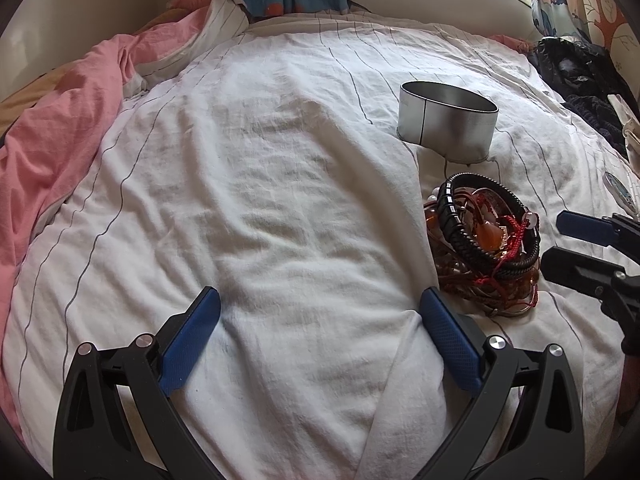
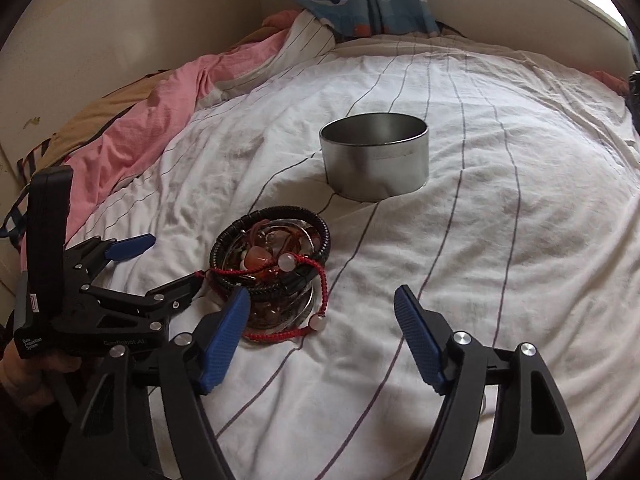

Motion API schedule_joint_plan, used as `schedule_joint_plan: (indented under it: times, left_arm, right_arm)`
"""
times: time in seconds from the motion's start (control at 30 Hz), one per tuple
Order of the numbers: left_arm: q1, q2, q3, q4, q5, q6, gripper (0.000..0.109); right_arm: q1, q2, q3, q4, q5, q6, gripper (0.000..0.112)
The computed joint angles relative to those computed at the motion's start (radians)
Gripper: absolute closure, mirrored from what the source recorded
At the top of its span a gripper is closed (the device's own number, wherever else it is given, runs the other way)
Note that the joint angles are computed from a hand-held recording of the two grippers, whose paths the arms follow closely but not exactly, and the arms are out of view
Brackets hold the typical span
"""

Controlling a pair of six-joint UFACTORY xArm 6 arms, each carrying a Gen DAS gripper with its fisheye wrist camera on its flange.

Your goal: Organize jewelry

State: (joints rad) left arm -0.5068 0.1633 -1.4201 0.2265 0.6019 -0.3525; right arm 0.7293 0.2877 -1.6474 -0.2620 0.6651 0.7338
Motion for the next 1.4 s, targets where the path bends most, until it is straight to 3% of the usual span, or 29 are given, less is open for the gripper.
schedule_joint_plan:
  times: [0.1, 0.17, 0.2, 0.3, 0.33, 0.57, 0.67, 0.77, 0.87, 0.93, 1.2, 1.4]
  left_arm:
    - [-0.001, 0.006, -0.007, 0.001, 0.006, 0.002, 0.012]
    - [0.0, 0.009, -0.01, -0.005, 0.006, 0.005, 0.012]
    - [0.0, 0.011, -0.013, -0.008, 0.008, 0.007, 0.012]
    - [-0.001, 0.013, -0.014, -0.006, 0.009, 0.006, 0.012]
    - [0.0, 0.013, -0.015, -0.007, 0.009, 0.007, 0.012]
    - [0.003, 0.005, -0.003, -0.026, -0.007, 0.018, 0.012]
    - [0.002, -0.023, 0.026, 0.003, -0.034, 0.009, 0.012]
    - [-0.006, -0.075, 0.086, 0.076, -0.153, 0.011, 0.012]
    - [-0.028, -0.1, 0.117, -0.166, -0.253, 0.243, 0.012]
    - [-0.042, -0.076, 0.077, -0.281, -0.228, 0.345, 0.012]
    - [-0.076, 0.032, -0.089, -0.452, -0.121, 0.518, 0.012]
    - [-0.062, 0.119, -0.204, -0.42, -0.034, 0.432, 0.02]
  right_arm:
    - [-0.031, 0.014, 0.011, 0.223, -0.056, -0.165, 0.051]
    - [-0.039, 0.019, 0.016, 0.333, -0.08, -0.235, 0.066]
    - [-0.038, 0.016, 0.022, 0.366, -0.09, -0.254, 0.079]
    - [-0.023, -0.009, 0.049, 0.332, -0.096, -0.225, 0.105]
    - [-0.017, -0.021, 0.061, 0.295, -0.096, -0.19, 0.108]
    - [0.023, -0.164, 0.227, 0.015, -0.194, 0.12, 0.108]
    - [0.039, -0.229, 0.281, -0.155, -0.149, 0.301, 0.108]
    - [0.03, -0.25, 0.302, -0.205, -0.084, 0.409, 0.108]
    - [0.018, -0.243, 0.301, -0.201, -0.036, 0.455, 0.108]
    - [0.017, -0.241, 0.302, -0.204, -0.021, 0.465, 0.108]
    - [0.02, -0.218, 0.284, -0.216, 0.023, 0.476, 0.108]
    - [0.023, -0.205, 0.267, -0.225, 0.042, 0.482, 0.108]
